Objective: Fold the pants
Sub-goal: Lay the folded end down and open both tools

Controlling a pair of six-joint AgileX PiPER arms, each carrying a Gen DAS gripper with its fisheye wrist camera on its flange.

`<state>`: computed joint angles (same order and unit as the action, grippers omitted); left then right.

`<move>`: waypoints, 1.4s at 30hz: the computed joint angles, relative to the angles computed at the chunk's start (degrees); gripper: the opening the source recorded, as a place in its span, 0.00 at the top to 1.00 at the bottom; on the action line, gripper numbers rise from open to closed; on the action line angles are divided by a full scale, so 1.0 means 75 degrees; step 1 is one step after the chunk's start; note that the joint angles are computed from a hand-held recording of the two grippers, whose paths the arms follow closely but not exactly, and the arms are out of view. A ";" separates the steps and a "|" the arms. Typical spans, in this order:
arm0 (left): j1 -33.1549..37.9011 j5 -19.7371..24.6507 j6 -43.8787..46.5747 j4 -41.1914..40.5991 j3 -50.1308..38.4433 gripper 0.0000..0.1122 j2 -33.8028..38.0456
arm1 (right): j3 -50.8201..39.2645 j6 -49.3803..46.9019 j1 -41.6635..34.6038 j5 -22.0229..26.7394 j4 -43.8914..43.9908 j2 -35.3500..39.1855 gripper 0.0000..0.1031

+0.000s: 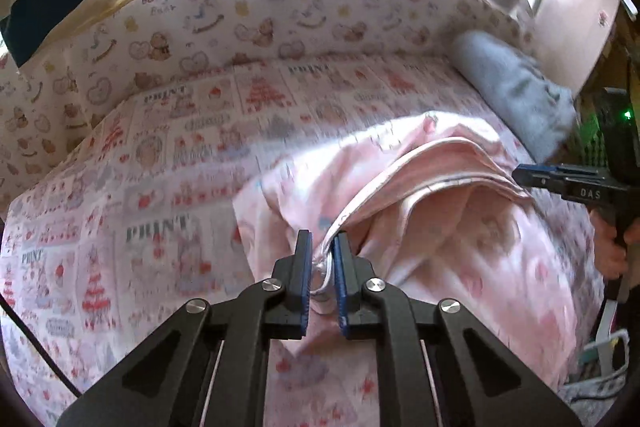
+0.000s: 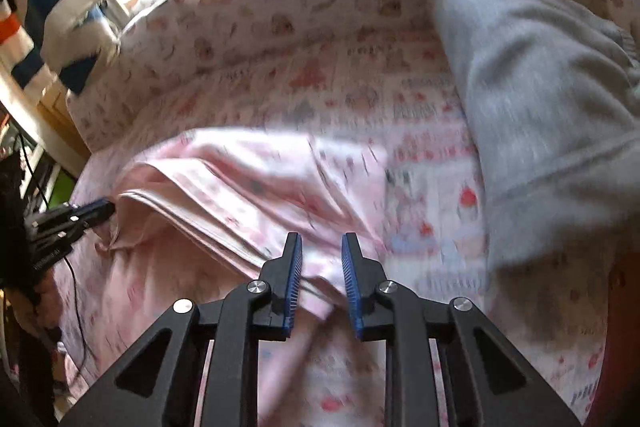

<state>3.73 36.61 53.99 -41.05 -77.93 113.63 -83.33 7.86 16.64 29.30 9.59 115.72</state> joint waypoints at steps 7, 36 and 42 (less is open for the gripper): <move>-0.0146 -0.0848 0.1227 -0.0444 0.1213 0.75 -0.0783 | 0.1184 -0.0141 -0.0061 -0.0660 -0.0070 -0.0773 0.78; -0.0496 -0.1833 0.2829 -0.0499 0.2015 0.88 -0.1053 | 0.1972 0.0188 0.0915 -0.1686 -0.2856 -0.1351 0.97; -0.0564 -0.2309 0.2977 -0.0594 0.2378 0.77 -0.1133 | 0.1869 0.2286 0.1353 -0.1026 -0.4966 -0.1070 0.95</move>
